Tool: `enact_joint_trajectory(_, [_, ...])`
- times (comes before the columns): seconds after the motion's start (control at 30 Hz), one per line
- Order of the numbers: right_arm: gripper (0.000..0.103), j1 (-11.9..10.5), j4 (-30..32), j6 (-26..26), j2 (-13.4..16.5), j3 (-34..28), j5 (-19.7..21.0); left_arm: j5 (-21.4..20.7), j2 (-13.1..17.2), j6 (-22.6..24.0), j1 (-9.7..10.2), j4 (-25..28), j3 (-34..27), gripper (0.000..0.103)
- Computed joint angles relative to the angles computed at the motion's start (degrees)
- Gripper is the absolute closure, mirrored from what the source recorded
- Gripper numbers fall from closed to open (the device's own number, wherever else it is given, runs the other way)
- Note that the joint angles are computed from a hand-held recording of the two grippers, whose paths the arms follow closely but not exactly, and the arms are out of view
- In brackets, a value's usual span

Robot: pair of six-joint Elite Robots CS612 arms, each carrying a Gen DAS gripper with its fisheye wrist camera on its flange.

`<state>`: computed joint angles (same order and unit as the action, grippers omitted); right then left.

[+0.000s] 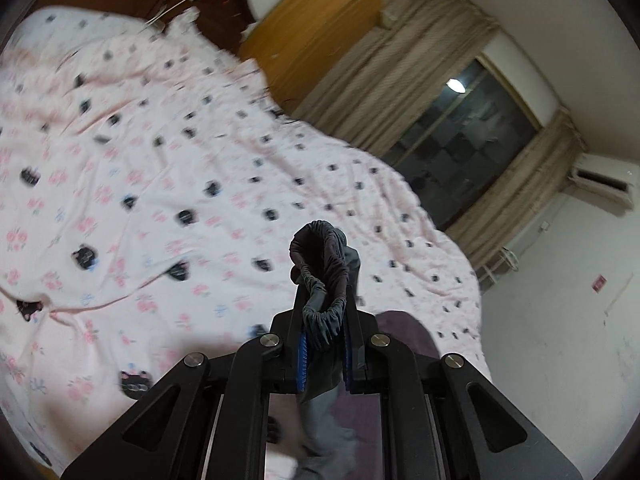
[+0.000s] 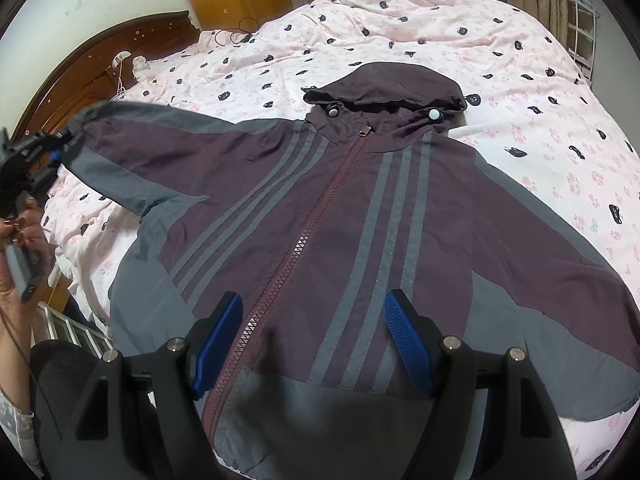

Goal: Fold clothes
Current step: 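Carry the sleeve across the jacket body toward the zipper with the left gripper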

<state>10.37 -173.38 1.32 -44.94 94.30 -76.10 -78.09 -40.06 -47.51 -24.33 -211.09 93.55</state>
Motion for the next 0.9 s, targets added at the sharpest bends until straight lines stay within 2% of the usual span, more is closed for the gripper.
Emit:
enact_joint_trajectory(0.3, [0.028,-1.2,0.0,2.5,-0.2,0.3,0.4,0.4,-1.4,10.9,-4.57,1.1,-1.6,0.092])
enact_joint_trajectory(0.53, [0.028,-2.6,-0.3,5.0,-0.3,1.0,1.0,-0.7,-1.5,18.7,-8.34,5.1,-2.2,0.092])
enact_joint_trajectory(0.9, [0.028,-3.5,-0.4,6.0,-0.4,1.5,1.0,-2.9,-0.9,22.7,-11.14,11.3,-3.1,0.092])
